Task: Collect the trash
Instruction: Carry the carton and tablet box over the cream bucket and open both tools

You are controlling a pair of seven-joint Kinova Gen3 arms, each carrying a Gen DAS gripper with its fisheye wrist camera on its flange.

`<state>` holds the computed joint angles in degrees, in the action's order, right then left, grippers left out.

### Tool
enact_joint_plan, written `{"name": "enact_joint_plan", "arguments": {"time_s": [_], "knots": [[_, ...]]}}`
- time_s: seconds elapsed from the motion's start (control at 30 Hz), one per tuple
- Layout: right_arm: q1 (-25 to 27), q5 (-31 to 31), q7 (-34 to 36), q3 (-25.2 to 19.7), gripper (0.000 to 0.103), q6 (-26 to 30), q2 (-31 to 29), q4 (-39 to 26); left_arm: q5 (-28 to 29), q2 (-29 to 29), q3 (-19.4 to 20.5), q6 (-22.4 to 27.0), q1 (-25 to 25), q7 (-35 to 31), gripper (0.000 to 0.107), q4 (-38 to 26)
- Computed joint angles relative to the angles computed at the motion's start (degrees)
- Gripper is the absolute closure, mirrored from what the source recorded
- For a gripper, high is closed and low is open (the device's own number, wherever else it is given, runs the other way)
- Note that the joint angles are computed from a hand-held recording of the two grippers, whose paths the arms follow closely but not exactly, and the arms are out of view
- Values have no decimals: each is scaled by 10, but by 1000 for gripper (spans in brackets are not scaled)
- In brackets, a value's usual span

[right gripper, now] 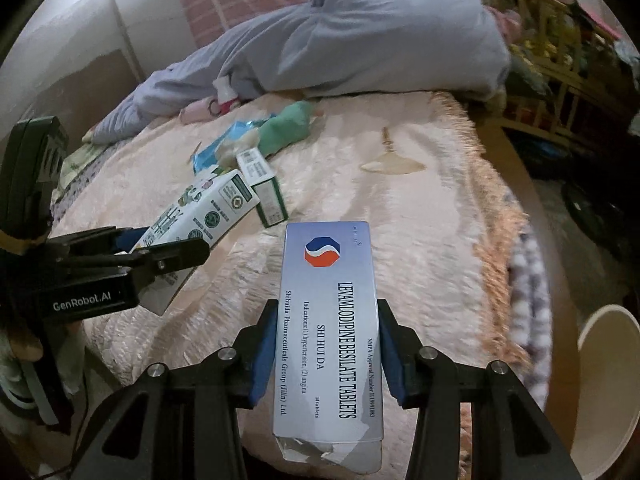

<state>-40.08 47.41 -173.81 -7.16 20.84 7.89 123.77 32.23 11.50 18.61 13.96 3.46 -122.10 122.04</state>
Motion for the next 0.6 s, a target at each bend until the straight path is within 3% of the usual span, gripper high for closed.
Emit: {"name": "enact_joint_plan", "arguments": {"time_s": [0.17,0.6], "knots": [[5,33,-61,-12,58,17,-38,31,-48,-7,-25,0,57,57,56,-9],[96,43,-126,-79,58,32,-116,105,-200,6,-58,-5,184,221,56,-44]]}}
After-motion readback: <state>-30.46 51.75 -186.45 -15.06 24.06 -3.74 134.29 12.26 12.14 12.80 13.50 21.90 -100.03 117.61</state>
